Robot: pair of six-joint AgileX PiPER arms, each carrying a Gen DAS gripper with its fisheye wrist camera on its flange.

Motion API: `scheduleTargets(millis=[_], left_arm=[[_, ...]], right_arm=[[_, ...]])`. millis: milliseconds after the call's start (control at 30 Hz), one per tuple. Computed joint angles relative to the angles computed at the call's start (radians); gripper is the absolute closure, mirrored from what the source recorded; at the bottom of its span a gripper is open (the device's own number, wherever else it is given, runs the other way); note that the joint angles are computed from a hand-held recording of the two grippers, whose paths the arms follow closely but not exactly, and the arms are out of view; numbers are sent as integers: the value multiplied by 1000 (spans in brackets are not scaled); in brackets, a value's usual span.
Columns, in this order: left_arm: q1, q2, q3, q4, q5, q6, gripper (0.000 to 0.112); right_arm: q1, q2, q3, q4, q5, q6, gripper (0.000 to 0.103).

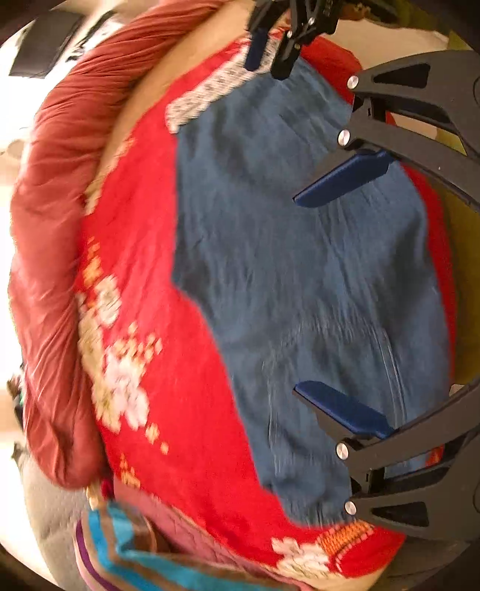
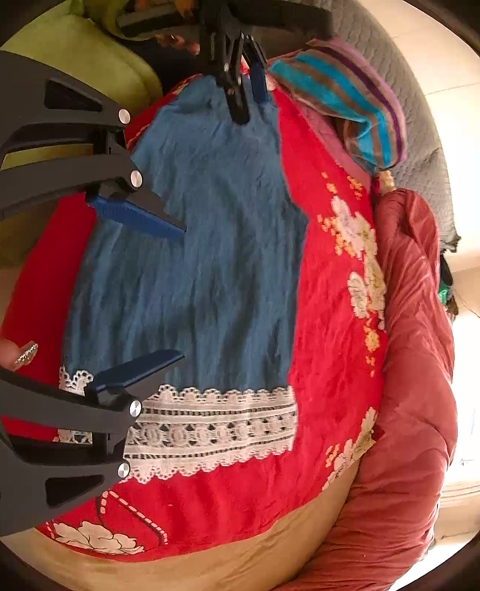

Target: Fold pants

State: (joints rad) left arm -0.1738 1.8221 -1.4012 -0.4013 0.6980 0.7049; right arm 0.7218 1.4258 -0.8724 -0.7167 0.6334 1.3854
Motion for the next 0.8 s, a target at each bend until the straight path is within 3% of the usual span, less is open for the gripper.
scheduleTargets(millis=[133, 200, 433, 567, 800], left_arm=[[-19, 51, 27, 74, -32, -46, 21], [-14, 68, 43, 110, -48, -58, 20], [20, 75, 51, 23, -45, 15, 19], [21, 33, 76, 11, -44, 11, 19], [-5, -41, 81, -23, -23, 22, 19]], right_arm=[[-21, 38, 23, 56, 51, -21, 35], [-27, 21, 73, 24, 21, 33, 35], [8, 31, 67, -14, 44, 75, 29], [5, -55, 117, -38, 16, 144, 30], [14, -216, 192, -77, 94, 242, 28]])
